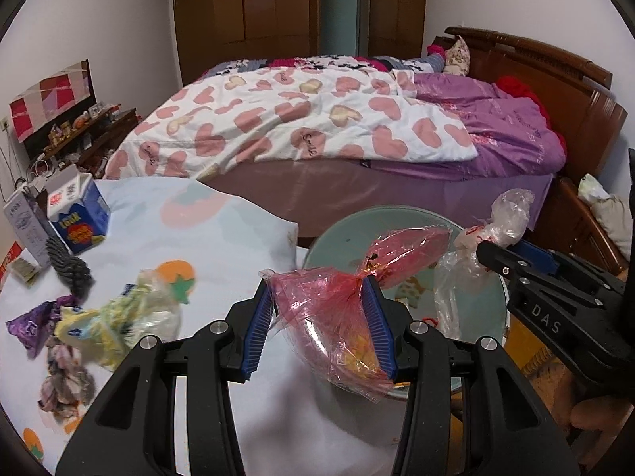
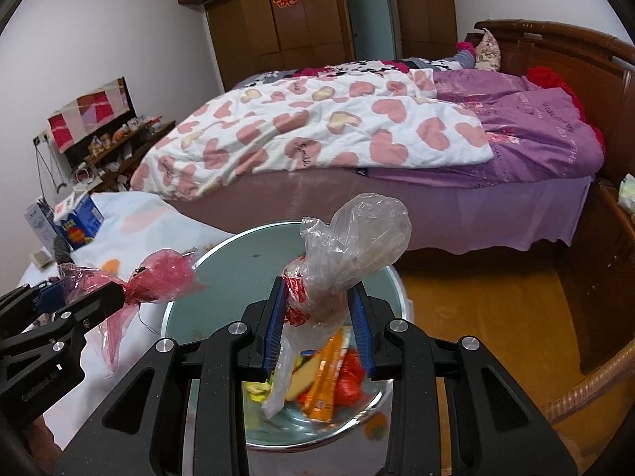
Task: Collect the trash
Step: 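Carry both bags over the blue bin and open both grippers, then move both open grippers back over the table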
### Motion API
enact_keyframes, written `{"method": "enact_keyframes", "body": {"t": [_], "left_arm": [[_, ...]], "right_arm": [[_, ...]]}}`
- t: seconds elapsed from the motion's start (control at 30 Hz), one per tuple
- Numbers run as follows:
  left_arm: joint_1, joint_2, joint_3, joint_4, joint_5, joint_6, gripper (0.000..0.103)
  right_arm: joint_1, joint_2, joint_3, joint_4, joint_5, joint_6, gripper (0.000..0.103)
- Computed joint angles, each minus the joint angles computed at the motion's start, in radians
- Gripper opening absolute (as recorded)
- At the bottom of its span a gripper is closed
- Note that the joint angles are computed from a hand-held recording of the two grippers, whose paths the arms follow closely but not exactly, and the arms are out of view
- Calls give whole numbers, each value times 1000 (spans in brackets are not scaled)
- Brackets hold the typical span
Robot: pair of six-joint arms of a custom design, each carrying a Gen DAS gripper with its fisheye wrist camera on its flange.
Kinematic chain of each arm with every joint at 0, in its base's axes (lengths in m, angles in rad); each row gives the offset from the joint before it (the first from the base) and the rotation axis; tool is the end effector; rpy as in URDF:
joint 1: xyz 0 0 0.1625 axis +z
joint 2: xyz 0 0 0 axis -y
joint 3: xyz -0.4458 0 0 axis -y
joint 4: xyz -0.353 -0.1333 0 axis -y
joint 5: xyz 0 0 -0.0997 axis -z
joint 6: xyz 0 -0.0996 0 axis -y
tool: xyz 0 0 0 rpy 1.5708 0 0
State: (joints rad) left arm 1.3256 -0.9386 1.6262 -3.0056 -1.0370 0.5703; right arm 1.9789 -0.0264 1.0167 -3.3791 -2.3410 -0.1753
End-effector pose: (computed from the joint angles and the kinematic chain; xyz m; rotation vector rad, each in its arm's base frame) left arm 0.0164 -0.6923 0.3030 0.7110 2.2906 -0.8170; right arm 0.3602 -0.6718 -0.0970 0.2694 -2.2764 1.0782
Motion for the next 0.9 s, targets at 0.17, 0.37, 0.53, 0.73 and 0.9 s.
{"method": "enact_keyframes", "body": {"t": [0.17,0.37,0.53,0.73,0.9], "left_arm": [[-4,40,-24,15,27,-17,46],[-13,77,-40,21,60,-22,48],[-13,85,-49,36,85,-31,65],[-14,74,-39,19,95,-30,79],[-15,54,-29,9,103,-33,89]], "right_arm": [[-20,-1,-2,31,-17,-4,32],[-42,1,-6,74,-6,20,34],[-49,-4,4,76,6,28,47],[-41,-17,30,20,0,40,57],[-24,-12,20,-1,-13,24,67]]}}
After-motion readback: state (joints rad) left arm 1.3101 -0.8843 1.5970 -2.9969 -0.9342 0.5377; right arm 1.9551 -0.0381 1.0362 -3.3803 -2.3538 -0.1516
